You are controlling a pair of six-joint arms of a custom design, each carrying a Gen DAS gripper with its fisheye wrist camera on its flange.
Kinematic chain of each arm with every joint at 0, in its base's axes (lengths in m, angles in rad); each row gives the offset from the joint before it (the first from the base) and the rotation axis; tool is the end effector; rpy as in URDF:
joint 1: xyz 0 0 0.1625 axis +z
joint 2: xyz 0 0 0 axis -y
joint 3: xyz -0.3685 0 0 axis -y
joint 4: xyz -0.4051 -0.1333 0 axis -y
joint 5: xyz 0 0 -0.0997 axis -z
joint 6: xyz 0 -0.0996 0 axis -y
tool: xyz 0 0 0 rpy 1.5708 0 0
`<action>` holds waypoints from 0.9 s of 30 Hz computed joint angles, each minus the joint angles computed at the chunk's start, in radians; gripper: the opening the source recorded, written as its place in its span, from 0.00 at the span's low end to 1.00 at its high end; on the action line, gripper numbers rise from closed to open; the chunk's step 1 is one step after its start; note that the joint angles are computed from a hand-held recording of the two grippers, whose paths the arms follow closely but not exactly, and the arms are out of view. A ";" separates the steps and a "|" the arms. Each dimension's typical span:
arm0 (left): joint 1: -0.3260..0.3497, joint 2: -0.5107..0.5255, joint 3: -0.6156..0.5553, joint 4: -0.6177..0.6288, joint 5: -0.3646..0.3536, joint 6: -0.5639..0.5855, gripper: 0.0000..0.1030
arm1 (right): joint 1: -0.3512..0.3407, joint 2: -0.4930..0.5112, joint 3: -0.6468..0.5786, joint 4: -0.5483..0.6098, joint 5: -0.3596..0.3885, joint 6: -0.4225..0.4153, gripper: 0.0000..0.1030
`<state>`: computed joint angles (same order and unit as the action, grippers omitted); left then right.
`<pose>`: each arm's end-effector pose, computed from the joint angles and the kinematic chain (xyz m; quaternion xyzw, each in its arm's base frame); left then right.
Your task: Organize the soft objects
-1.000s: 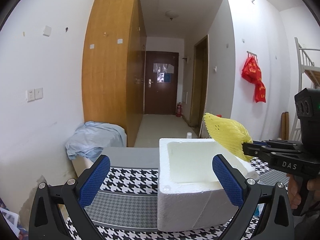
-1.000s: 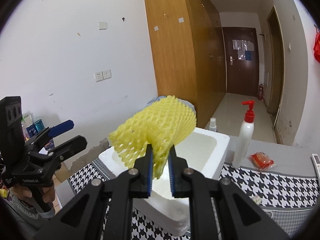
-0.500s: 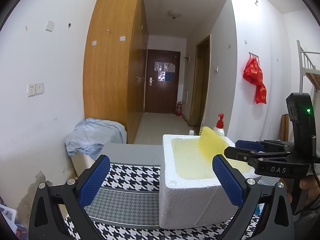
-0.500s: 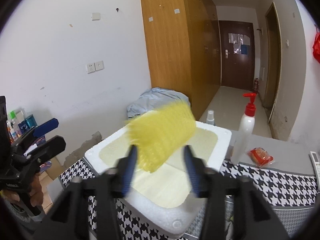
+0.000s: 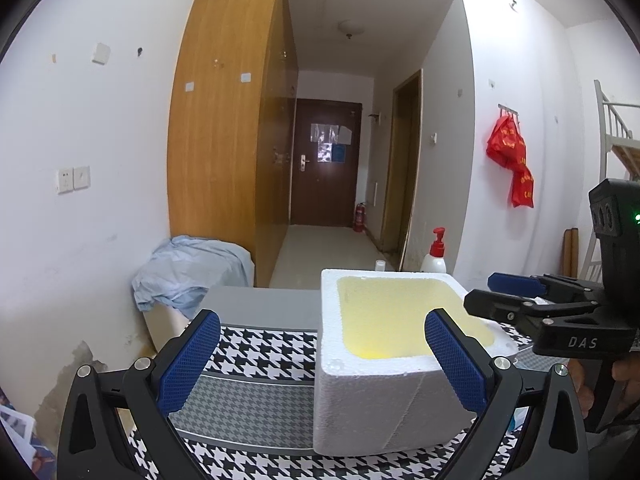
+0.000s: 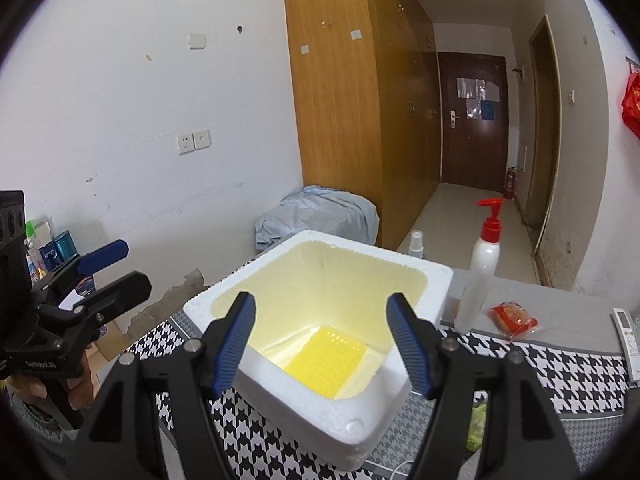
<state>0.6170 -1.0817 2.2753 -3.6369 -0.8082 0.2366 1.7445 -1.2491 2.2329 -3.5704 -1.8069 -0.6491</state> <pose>-0.2432 -0.4203 0.1412 0.3415 0.7847 -0.4856 0.1782 0.1906 -0.4495 0.2085 0.2945 -0.8182 0.4452 0.2137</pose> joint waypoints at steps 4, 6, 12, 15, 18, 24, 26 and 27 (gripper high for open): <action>-0.015 -0.004 0.008 0.011 -0.005 -0.010 0.99 | 0.001 -0.023 0.017 -0.005 0.001 0.003 0.77; -0.020 -0.008 0.010 0.022 -0.010 -0.017 0.99 | 0.001 -0.042 0.033 -0.012 0.002 0.009 0.81; -0.054 -0.011 0.016 0.045 -0.028 -0.026 0.99 | -0.017 -0.125 0.122 -0.079 0.036 0.030 0.93; -0.074 -0.010 0.020 0.043 -0.033 -0.057 0.99 | -0.024 -0.165 0.159 -0.103 0.036 0.027 0.96; -0.104 0.010 0.021 0.024 0.002 -0.061 0.99 | -0.030 -0.208 0.194 -0.119 0.035 0.019 0.98; -0.152 0.047 0.024 0.031 0.040 -0.112 0.99 | -0.056 -0.281 0.244 -0.115 0.086 -0.006 0.99; -0.161 0.051 0.028 0.050 0.038 -0.136 0.99 | -0.077 -0.309 0.267 -0.119 0.120 -0.015 1.00; -0.167 0.055 0.029 0.049 0.042 -0.144 0.99 | -0.081 -0.315 0.272 -0.122 0.126 -0.019 1.00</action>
